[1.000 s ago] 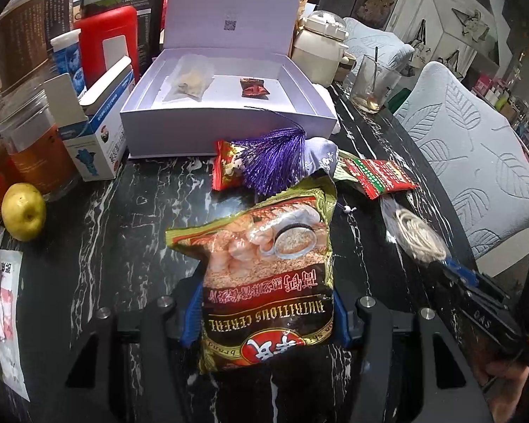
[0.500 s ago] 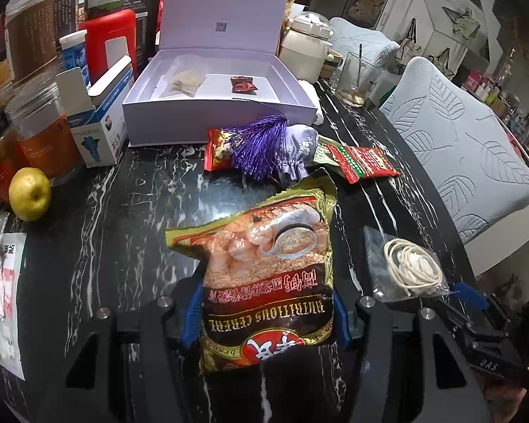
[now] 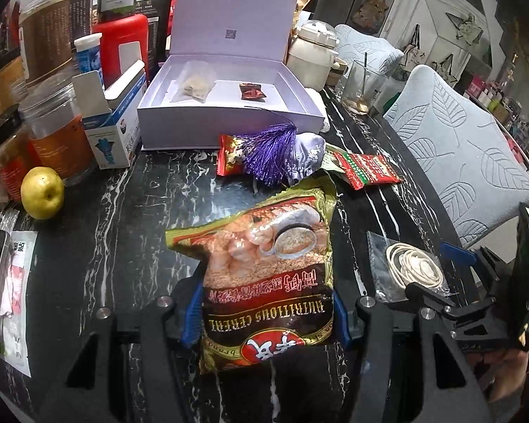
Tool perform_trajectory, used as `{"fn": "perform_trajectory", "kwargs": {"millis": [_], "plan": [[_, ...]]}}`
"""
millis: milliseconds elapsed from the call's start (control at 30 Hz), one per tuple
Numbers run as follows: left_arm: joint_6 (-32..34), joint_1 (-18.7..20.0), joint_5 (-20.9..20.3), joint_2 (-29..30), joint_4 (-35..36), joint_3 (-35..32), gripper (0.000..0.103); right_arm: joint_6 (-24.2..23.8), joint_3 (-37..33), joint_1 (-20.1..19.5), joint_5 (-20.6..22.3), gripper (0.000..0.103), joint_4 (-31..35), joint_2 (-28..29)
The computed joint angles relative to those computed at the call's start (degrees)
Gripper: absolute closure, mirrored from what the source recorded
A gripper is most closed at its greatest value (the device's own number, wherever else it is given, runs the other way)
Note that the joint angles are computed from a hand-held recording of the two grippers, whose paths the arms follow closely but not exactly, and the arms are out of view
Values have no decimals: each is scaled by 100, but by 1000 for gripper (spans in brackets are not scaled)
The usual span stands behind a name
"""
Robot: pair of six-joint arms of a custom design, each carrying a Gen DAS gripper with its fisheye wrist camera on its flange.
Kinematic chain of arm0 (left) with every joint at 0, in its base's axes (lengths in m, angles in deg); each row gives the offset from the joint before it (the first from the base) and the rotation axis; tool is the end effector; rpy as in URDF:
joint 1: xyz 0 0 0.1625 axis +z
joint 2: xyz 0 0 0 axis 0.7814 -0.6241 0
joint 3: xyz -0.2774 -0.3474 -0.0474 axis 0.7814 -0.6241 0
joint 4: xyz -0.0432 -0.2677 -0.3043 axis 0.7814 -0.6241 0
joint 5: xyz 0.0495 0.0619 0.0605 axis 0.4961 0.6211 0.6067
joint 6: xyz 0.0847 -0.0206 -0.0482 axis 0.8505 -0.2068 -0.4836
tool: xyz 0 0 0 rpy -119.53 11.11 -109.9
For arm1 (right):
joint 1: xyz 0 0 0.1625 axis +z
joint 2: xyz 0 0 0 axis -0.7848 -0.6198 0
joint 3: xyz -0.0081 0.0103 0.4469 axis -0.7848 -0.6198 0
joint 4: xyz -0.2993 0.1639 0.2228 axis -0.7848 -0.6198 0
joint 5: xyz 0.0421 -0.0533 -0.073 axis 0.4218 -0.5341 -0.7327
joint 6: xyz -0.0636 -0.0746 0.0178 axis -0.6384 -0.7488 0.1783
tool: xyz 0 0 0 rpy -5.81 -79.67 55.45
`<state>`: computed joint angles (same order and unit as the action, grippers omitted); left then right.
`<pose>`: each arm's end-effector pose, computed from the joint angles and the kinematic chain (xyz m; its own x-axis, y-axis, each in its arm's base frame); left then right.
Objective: Organize soft objects
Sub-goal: 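Lift the clear bag of white cord with the right tool while the left tool holds the cereal bag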
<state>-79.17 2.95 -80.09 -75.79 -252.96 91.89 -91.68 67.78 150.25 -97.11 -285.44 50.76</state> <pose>-0.0734 -0.4569 0.1937 -0.8412 -0.0831 -0.5343 0.2744 0.7859 -0.5542 0.1738 -0.5142 0.0319 -0.6146 -0.5004 0.6099 -0.7303 0.6533 -0.1999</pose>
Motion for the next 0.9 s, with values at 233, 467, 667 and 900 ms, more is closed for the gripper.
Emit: {"fn": "perform_trajectory", "kwargs": {"millis": [233,467,667,900], "plan": [[84,-14,-95,64,1,-42,46,-309,-246,-173,408,0,1487,-294],[78,27,-132,118,46,-101,46,-604,-321,-155,332,0,1644,-245],[12,52,-116,113,52,-104,46,-456,-332,-15,-194,25,1303,-79],[-10,55,-94,82,23,-62,46,-82,-153,-20,-121,53,840,-50]]}}
